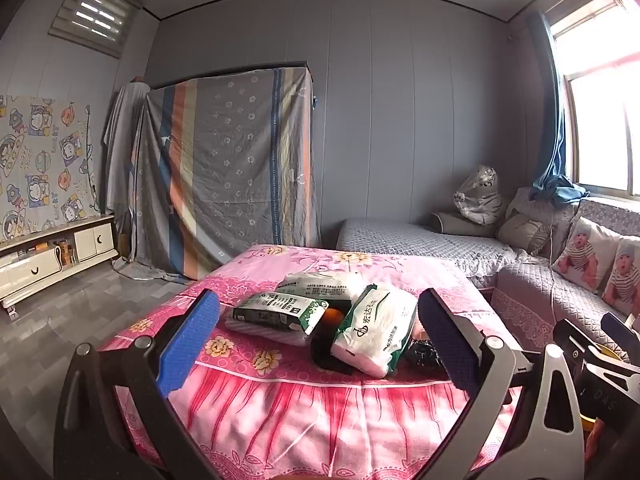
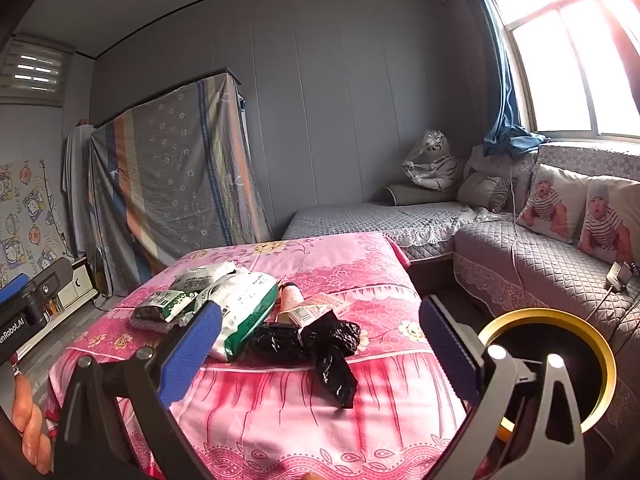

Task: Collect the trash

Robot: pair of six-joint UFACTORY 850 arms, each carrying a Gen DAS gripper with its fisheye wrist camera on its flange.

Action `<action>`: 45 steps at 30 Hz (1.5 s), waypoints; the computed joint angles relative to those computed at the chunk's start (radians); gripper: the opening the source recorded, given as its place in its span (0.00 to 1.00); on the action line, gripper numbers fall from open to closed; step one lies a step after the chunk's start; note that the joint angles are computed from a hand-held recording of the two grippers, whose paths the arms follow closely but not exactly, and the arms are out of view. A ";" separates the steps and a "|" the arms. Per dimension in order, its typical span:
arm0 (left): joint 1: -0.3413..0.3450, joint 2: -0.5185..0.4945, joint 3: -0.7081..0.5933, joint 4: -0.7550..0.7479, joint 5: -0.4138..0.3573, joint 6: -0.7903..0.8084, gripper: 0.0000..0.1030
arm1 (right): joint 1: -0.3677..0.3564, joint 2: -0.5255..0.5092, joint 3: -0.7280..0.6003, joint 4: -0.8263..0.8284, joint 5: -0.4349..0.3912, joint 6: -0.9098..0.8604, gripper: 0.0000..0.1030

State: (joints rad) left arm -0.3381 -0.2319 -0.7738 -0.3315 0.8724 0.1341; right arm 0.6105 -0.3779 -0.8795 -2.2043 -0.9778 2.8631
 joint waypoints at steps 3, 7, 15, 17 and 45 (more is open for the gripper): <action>-0.001 -0.001 -0.002 -0.002 -0.003 0.003 0.92 | -0.002 0.000 -0.002 0.002 0.004 0.001 0.92; 0.000 0.000 0.000 0.000 0.001 -0.001 0.92 | -0.004 -0.002 -0.005 0.001 0.009 0.002 0.92; -0.001 -0.001 0.000 -0.001 0.002 0.000 0.92 | -0.006 0.001 -0.001 -0.004 0.007 0.008 0.92; -0.001 -0.002 0.000 0.000 0.003 0.000 0.92 | -0.007 0.000 -0.002 -0.004 0.008 0.008 0.92; 0.001 0.006 0.004 0.003 -0.001 0.001 0.92 | -0.010 -0.014 -0.006 -0.010 0.010 0.020 0.92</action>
